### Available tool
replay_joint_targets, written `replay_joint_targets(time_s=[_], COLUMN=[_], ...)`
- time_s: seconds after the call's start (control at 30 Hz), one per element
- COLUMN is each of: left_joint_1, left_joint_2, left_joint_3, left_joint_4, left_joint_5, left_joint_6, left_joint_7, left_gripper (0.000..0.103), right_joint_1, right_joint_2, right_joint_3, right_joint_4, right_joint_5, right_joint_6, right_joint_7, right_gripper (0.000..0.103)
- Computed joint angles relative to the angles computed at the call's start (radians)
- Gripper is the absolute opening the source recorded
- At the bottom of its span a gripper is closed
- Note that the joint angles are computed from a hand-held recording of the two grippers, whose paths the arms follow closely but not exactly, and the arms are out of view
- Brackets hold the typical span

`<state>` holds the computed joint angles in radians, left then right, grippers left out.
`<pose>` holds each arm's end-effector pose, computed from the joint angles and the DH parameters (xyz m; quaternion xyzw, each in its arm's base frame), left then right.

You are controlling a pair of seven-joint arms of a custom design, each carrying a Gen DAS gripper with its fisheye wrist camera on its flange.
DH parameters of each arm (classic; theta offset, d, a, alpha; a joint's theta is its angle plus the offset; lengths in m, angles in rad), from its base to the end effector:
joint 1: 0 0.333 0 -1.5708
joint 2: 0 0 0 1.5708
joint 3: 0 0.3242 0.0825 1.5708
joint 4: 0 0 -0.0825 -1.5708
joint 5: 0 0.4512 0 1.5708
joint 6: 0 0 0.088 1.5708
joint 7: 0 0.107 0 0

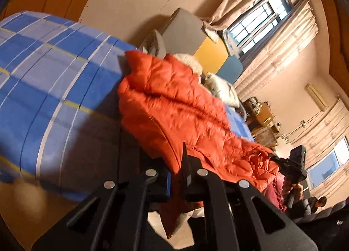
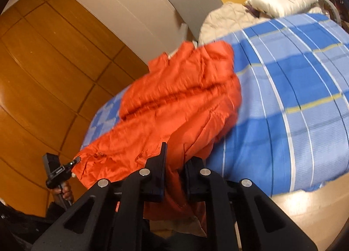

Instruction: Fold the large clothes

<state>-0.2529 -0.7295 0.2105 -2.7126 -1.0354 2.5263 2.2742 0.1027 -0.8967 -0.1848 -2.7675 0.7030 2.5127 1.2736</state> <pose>0.4228 -0.0126 0.4666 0.6107 -0.6257 0.4849 0.0208 0.3886 -0.0355 0.5046 -0.5626 0.6995 -0.0221 0.4402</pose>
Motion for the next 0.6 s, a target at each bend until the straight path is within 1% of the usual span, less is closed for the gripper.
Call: replay_joint_targets(time_s=[0.07, 0.13, 0.27, 0.4, 0.6], left_joint_1=[-0.017, -0.020, -0.009, 0.019, 0.084], left_joint_2=[0.048, 0.092, 0.204, 0.344, 0.509], left_joint_3=[0.011, 0.008, -0.014, -0.053, -0.134], left_joint_4=[0.054, 0.101, 0.207, 0.329, 0.473], left_joint_5=[-0.021, -0.037, -0.093, -0.143, -0.143], left_joint_6=[0.001, -0.005, -0.009, -0.011, -0.009], left_joint_7=[0.021, 0.036, 0.067, 0.072, 0.024], left_gripper=[0.006, 0.006, 0.006, 0.006, 0.006], right_joint_1=[0.010, 0.025, 0.043, 0.045, 0.005], right_joint_2=[0.051, 0.113, 0.225, 0.363, 0.536], right_joint_3=[-0.007, -0.021, -0.037, -0.035, 0.003], right_joint_4=[0.043, 0.092, 0.178, 0.281, 0.404], right_joint_5=[0.006, 0.026, 0.072, 0.112, 0.121], right_joint_6=[0.019, 0.041, 0.071, 0.084, 0.075], right_joint_7=[-0.006, -0.018, -0.035, -0.045, -0.021], right_gripper=[0.013, 0.013, 0.013, 0.013, 0.013])
